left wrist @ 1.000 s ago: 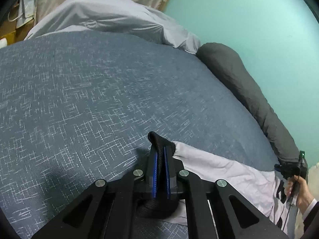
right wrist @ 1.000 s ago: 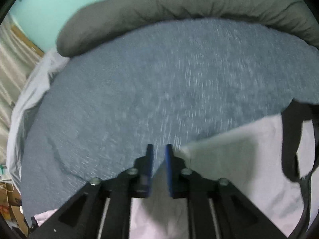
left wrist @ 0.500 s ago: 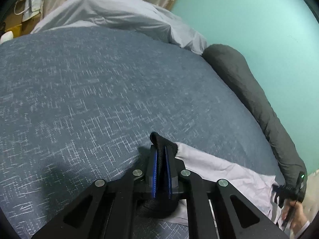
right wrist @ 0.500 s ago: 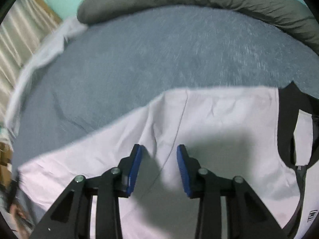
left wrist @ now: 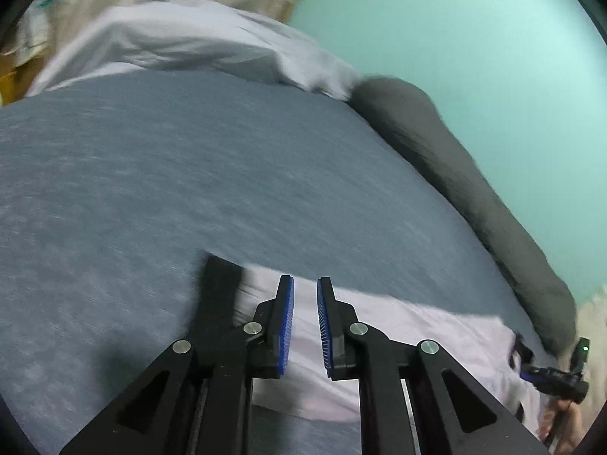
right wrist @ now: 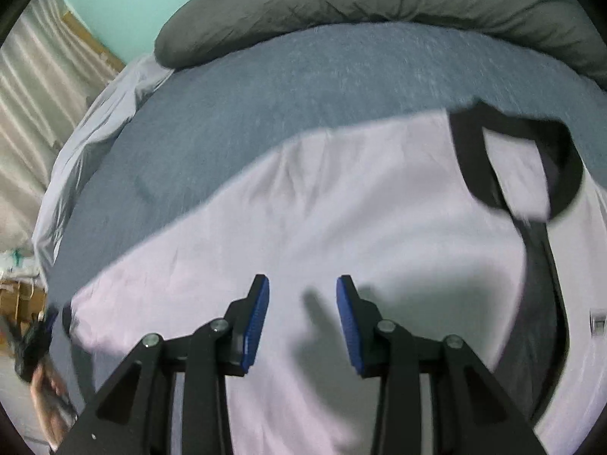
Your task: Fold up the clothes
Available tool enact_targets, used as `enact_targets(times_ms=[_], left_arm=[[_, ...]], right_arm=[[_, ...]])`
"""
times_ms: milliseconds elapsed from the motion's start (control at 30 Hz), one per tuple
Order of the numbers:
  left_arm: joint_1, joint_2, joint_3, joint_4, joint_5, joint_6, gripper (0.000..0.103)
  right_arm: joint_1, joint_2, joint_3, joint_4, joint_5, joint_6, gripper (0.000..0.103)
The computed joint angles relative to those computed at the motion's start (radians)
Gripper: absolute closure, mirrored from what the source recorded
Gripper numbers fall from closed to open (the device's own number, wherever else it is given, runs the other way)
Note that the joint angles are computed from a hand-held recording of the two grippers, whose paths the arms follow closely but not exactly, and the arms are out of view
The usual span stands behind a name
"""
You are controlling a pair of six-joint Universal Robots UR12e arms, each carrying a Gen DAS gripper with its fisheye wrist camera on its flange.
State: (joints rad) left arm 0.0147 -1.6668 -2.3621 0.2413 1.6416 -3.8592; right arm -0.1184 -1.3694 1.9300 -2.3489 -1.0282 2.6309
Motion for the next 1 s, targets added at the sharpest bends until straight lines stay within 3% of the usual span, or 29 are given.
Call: enact_targets(times_ms=[133, 367, 467, 567, 733, 833, 900, 1000], left_arm=[[-0.049, -0.029, 0.037, 0.001, -0.116, 0.032, 0.09], [-0.143, -0.101, 0.102, -0.027, -0.319, 0.039, 0.09], [-0.187, -0.138, 0.145, -0.08, -0.391, 0.086, 0.09], [-0.23, -0.179, 0.178, -0.119, -0.46, 0.132, 0.09], [-0.287, -0.226, 0.212, -0.179, -0.498, 0.21, 0.09], [-0.3, -0.246, 0.228, -0.214, -0.512, 0.243, 0.091], [-0.301, -0.244, 0.223, -0.213, -0.509, 0.244, 0.103], [-0.301, -0.234, 0.21, -0.207, -0.494, 0.241, 0.103]], right_arm=[[-0.025, -0.054, 0.057, 0.07, -0.026, -0.101, 0.065], [-0.035, -0.115, 0.104, 0.127, -0.015, -0.148, 0.06], [-0.074, -0.148, 0.133, 0.16, -0.007, -0.188, 0.06], [-0.126, -0.169, 0.163, 0.169, 0.006, -0.167, 0.06], [-0.213, -0.202, 0.212, 0.183, 0.019, -0.161, 0.06], [-0.263, -0.217, 0.232, 0.205, 0.041, -0.171, 0.06], [-0.295, -0.226, 0.244, 0.225, 0.063, -0.174, 0.06], [-0.341, -0.239, 0.26, 0.258, 0.093, -0.181, 0.06]])
